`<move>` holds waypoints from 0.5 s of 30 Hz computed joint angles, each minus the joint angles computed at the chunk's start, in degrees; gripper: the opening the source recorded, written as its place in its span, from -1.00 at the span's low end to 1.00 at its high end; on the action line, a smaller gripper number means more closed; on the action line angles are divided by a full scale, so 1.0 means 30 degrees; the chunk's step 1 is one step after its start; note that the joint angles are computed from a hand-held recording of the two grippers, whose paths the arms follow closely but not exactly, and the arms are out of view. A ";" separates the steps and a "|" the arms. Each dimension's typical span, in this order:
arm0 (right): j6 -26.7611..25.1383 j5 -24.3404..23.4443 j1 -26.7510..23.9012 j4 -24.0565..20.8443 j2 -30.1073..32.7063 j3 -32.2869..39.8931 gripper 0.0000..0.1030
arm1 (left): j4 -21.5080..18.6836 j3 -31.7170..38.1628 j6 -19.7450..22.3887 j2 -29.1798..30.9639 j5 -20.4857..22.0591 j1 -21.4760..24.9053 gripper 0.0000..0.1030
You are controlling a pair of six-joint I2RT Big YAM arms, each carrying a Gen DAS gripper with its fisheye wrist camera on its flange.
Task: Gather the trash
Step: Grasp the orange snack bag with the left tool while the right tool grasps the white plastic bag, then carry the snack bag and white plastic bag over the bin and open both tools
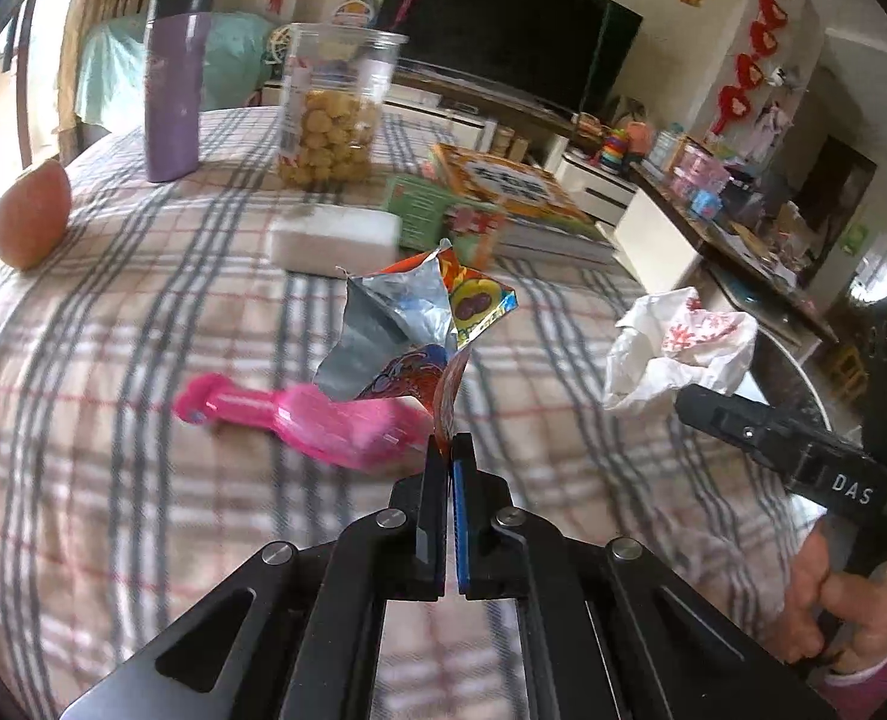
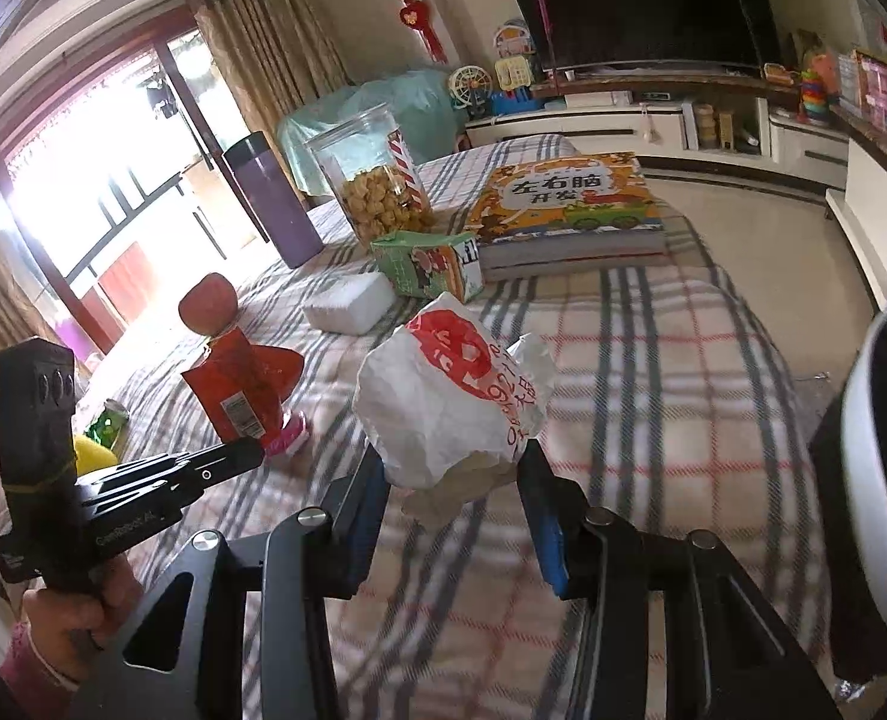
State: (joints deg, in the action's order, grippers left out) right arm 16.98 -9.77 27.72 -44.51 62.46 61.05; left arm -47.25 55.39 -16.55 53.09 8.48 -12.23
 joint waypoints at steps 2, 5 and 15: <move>0.0022 -0.0125 -0.0229 -0.0138 -0.0439 -0.0263 -0.16 | -0.0007 0.0012 -0.0173 -0.0091 -0.0041 -0.0530 -1.00; 0.0028 -0.0193 -0.0628 -0.0338 -0.1093 -0.0596 -0.16 | 0.0014 -0.0017 -0.0299 -0.0208 -0.0029 -0.1217 -1.00; -0.0317 -0.0102 -0.2347 -0.1558 -0.3161 -0.1461 -0.16 | 0.0318 0.0556 -0.0373 0.0639 -0.0265 -0.3669 -1.00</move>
State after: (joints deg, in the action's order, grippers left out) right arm 16.03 -10.08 20.68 -49.18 52.98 56.67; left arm -46.30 57.06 -17.67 55.01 7.68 -23.23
